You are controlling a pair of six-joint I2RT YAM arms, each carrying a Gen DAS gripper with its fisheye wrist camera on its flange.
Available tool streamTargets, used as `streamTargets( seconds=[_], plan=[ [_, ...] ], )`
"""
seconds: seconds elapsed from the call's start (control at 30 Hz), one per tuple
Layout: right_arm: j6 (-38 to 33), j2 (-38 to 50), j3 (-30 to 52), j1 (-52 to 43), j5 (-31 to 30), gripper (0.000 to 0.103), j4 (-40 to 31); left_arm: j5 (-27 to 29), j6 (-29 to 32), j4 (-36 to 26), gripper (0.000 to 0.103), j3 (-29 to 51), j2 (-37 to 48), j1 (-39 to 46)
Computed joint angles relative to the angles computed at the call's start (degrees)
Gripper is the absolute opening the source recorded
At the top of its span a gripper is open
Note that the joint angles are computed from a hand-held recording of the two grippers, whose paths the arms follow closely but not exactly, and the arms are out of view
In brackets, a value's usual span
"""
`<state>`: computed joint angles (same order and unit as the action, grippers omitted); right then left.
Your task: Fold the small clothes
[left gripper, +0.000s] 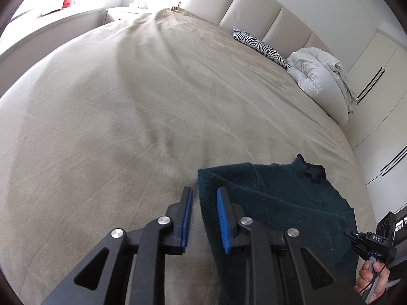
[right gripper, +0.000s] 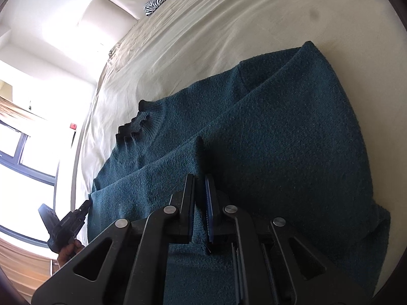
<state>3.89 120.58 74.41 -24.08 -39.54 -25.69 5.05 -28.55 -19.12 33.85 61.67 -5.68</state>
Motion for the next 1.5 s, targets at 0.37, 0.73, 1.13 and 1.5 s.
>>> streamTargets(
  seconds=[0.37,0.73,1.13,1.5],
  plan=[
    [2.25,-5.65,-4.65,0.22,6.82,0.007,4.57,-4.19,3.26,-1.29,0.025,7.17,9.68,-5.38],
    [-4.88,-11.15,-11.49,2.05,-4.49,0.007,2.29,-7.78,2.93,-2.67,0.017,0.49,-2.11,-8.84],
    [-6.92,-12.86,-16.37,-1.28,-5.47,0.008,2.36,-19.67,2.82,-9.18,0.038,-5.84,-7.92,-21.95],
    [-13.44,-16.09,-17.59,-7.06,-3.47,0.008,-5.11,-20.6,2.24,-16.31,0.053,-4.49,-13.42,-19.01]
  ],
)
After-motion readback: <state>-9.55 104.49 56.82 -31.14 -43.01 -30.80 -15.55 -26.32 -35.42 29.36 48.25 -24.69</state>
